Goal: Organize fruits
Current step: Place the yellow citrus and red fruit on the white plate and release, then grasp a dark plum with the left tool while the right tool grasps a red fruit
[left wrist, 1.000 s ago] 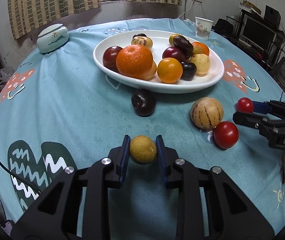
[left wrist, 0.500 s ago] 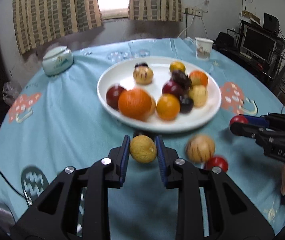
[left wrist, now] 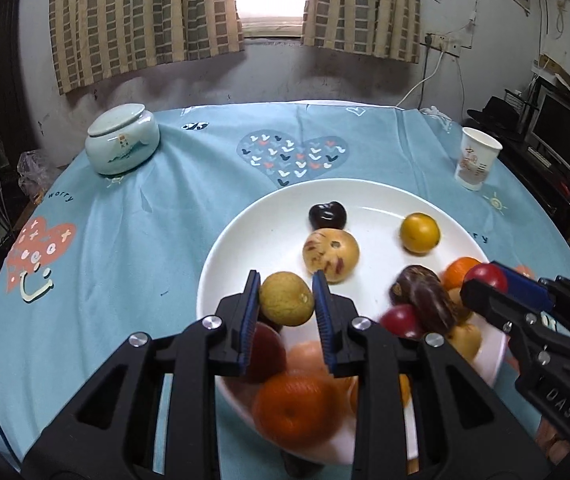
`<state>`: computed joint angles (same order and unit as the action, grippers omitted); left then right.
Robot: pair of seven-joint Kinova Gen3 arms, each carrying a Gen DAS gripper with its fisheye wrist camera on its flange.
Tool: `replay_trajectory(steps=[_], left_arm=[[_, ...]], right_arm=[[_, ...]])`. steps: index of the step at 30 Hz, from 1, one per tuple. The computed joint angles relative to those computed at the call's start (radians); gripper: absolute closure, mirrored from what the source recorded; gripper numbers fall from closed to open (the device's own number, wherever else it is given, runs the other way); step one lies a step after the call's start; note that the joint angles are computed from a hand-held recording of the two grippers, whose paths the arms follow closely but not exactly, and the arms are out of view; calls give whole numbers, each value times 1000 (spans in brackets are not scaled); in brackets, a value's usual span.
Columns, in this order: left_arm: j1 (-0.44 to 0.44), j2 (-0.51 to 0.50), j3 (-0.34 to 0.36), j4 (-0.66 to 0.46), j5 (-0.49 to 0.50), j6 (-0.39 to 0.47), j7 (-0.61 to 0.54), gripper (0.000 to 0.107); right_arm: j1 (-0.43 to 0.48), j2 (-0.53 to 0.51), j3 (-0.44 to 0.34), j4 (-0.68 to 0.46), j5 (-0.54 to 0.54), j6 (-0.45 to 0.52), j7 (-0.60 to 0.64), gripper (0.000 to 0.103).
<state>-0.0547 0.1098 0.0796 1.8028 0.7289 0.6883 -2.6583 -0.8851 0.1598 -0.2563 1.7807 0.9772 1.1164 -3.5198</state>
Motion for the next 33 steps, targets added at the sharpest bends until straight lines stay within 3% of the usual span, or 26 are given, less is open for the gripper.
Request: replay_trajectory(steps=[2,3,4,5,6,8,21,25,33], left_arm=[[-9,12,2,0,35,-8,-12,48],[-17,15,4,1,59,-2,-29,45],[-23,18,5,0,75,8,-47,43],[-23,18,6,0,76,9,-53,43],[-19,15,7,5,73,0,-57,42],[-15,10,6,14,74,-18,-61,36],[-32,-11,-13,14,93,-6,-55,35],[-64,-21,-39,-1,129,46,-61,34],[-101,-111,-111,113,200,45,-213,27]], right_arm=[[11,1,5,11,2,-32,2,70],[1,-1,12,21,17,-33,-15,68],[6,1,5,20,16,-22,-15,57],[3,4,-2,18,19,-2,-23,34],[-13,3,0,26,39,15,-48,30],[-29,-4,-8,41,71,40,-86,29],[-46,-38,-52,47,99,102,-147,28],[-64,-43,-68,47,120,135,-189,11],[-129,-26,-102,17,144,187,-221,10]])
